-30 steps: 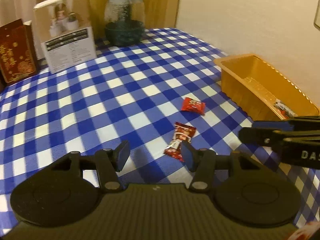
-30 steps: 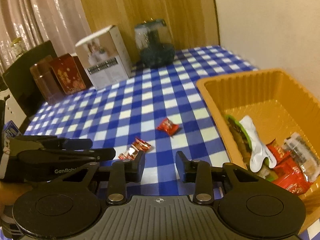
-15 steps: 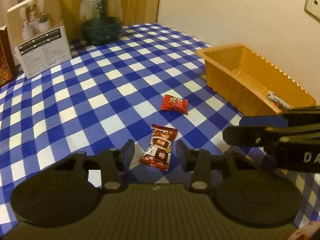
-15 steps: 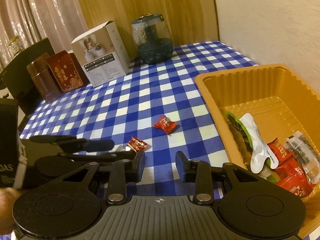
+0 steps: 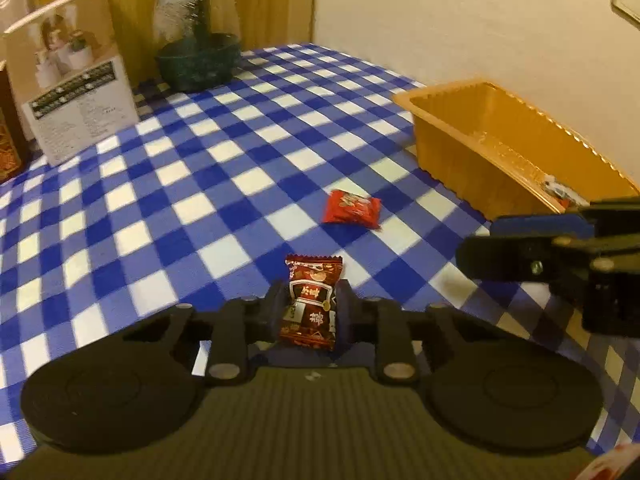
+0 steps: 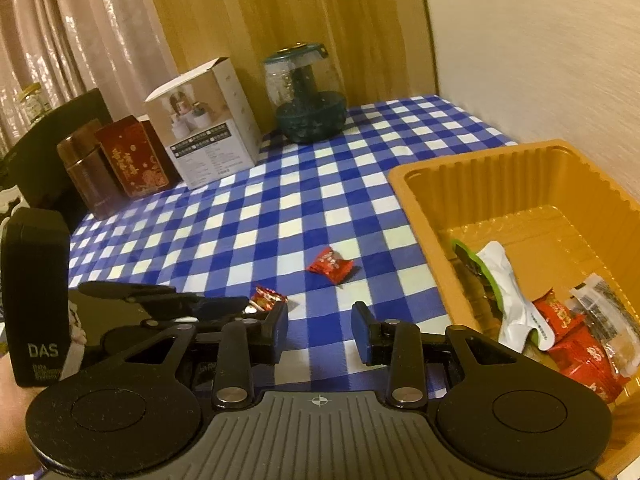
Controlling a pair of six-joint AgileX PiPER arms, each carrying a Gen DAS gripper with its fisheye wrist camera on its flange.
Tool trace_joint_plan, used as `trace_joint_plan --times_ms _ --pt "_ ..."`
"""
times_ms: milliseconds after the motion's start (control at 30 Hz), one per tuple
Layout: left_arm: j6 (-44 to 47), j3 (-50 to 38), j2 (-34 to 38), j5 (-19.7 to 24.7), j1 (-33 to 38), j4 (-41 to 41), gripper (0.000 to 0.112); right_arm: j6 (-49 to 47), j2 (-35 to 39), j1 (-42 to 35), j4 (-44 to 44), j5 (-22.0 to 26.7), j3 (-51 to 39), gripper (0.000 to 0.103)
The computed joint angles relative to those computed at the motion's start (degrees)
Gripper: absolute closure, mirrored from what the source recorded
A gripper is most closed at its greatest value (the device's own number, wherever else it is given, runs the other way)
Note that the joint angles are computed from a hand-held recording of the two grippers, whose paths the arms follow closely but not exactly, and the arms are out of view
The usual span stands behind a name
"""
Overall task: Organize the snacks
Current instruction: 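Grasp the brown-and-red candy with the left tool, then grasp the small red candy with the right tool while the left tool holds its candy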
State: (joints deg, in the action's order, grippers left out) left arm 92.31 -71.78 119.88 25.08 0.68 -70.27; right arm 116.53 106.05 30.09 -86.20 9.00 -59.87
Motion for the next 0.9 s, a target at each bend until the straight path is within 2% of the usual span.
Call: trace_joint_plan --times_ms 200,433,467,500,533,567,633,733,900 --pt "-4.92 -0.61 -1.55 -1.55 2.39 1.51 0.089 0.8 1.88 0.47 -1.46 -0.51 -1.85 0.067" --pt "-13.25 -0.88 -1.86 -2.97 3.44 4.83 0.089 -7.87 6.08 0.21 5.21 -0.98 -6.03 0.067" --pt "-14.69 -1.0 -1.73 -2.94 3.44 5.34 0.089 -8.62 6.77 0.22 5.71 -0.58 -6.76 0.065" --pt "-15.93 -1.15 -1.56 -3.29 3.24 5.81 0.089 -9.96 7.54 0.25 6.73 0.0 -7.57 0.057" --pt "-17.17 -1.39 -1.41 -3.51 3.17 6.58 0.089 -11.0 8.23 0.13 7.82 0.33 -8.26 0.045" --pt "-17.91 -1.51 -1.34 -3.76 3.17 6.95 0.089 -9.75 8.76 -0.1 6.73 0.28 -8.64 0.041" --pt "-18.57 -1.53 -1.32 -3.85 3.51 6.91 0.089 -9.13 9.99 -0.5 6.19 0.19 -9.75 0.041" --pt "-19.41 -1.68 -1.3 -3.7 4.14 6.47 0.089 -17.0 12.24 -0.65 12.66 1.07 -12.6 0.041" --pt "-19.86 -1.94 -1.31 -3.7 4.47 6.27 0.089 -23.53 15.24 -0.65 17.09 2.61 -16.41 0.041"
